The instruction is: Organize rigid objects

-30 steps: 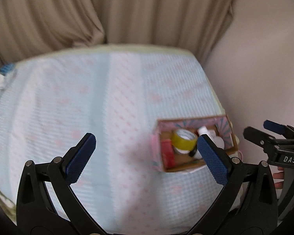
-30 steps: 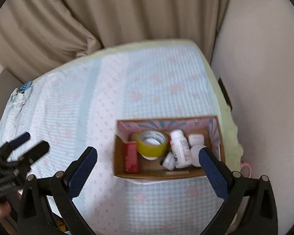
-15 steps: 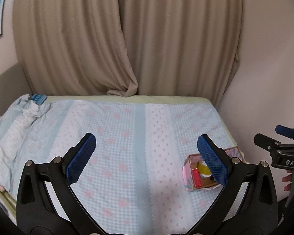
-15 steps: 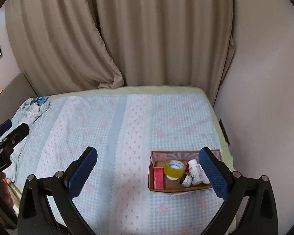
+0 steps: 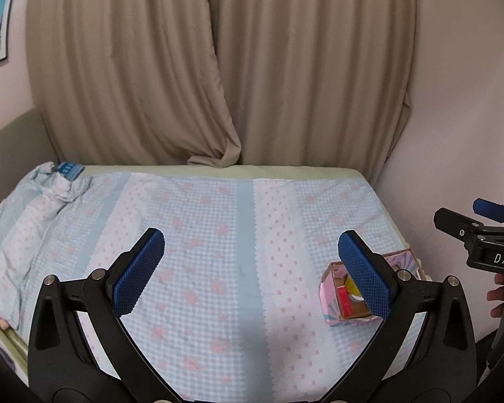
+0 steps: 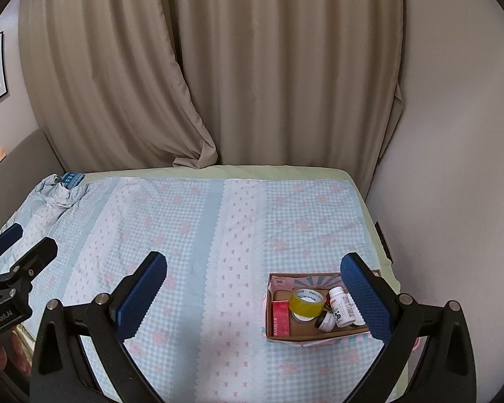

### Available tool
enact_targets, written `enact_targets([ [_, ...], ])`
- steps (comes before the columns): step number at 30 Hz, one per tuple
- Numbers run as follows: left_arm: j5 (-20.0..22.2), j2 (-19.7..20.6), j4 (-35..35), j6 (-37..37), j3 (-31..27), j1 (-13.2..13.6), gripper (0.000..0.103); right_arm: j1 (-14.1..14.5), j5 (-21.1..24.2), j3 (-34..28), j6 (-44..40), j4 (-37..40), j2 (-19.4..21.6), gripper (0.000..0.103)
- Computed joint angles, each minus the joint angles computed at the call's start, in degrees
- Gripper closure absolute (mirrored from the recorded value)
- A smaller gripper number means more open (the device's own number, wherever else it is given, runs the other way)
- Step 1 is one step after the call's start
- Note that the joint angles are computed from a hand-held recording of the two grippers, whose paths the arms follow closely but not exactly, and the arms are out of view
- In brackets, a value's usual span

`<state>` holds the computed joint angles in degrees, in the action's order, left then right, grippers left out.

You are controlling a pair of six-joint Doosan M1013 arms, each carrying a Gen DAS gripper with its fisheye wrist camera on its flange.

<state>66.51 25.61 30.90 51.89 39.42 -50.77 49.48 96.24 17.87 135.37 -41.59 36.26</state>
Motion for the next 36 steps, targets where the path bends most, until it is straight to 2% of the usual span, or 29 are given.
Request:
enact_targets([
  [4, 0.0, 0.18, -0.44, 0.18, -0.32, 0.02, 0.0, 0.04, 0.62, -1.18, 0.02, -0.38, 0.59, 0.0],
  [21, -0.5, -0.28, 0.0, -0.21, 0.58, -0.18, 0.0, 0.08, -0.37, 1.74, 2.1, -0.36, -0.84, 0.0],
  [36, -0.54, -0.5, 0.48, 0.04, 0.77, -0.37, 0.0, 0.29, 0.57, 0.06, 2.47, -1.27, -0.02, 0.0],
])
